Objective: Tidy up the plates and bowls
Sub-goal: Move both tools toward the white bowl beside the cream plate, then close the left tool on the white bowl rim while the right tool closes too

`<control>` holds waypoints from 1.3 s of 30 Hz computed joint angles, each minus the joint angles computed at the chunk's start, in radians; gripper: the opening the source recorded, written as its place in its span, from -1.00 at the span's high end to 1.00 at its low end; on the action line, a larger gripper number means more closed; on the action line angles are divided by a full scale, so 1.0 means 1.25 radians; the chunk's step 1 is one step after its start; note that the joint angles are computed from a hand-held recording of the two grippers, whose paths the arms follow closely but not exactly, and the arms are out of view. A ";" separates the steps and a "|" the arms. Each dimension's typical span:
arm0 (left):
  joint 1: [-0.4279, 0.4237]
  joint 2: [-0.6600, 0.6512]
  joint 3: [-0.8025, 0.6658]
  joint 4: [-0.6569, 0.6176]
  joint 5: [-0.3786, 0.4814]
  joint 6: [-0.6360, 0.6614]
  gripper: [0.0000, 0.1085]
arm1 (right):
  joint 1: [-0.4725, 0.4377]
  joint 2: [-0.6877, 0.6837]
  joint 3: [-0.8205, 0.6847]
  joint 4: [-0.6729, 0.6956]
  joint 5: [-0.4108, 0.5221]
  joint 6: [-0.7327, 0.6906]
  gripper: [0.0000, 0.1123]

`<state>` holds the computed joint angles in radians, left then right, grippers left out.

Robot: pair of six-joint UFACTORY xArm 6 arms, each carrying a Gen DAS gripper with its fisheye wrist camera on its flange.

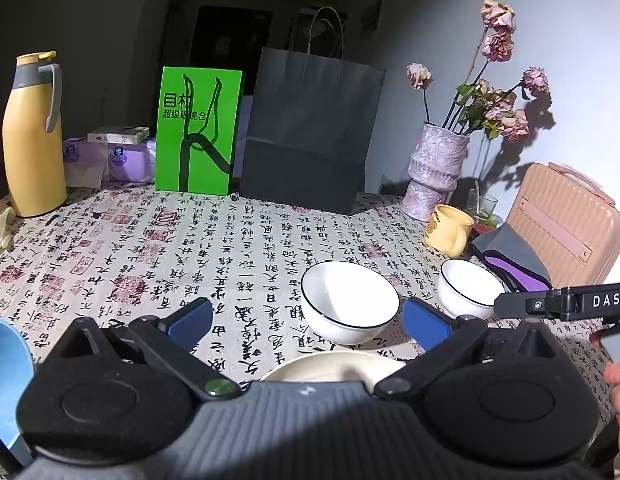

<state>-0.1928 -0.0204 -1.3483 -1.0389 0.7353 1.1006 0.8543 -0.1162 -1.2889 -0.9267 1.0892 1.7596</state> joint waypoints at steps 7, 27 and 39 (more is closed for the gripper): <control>-0.028 0.044 -0.053 0.083 -0.011 -0.113 -0.90 | -0.056 0.019 -0.011 0.026 -0.077 -0.036 -0.75; -0.063 0.276 -0.357 0.378 0.101 -0.519 -0.90 | -0.232 0.216 -0.204 0.339 -0.179 -0.418 -0.04; -0.087 0.402 -0.515 0.479 0.192 -0.651 -0.85 | -0.276 0.293 -0.259 0.366 -0.190 -0.470 0.22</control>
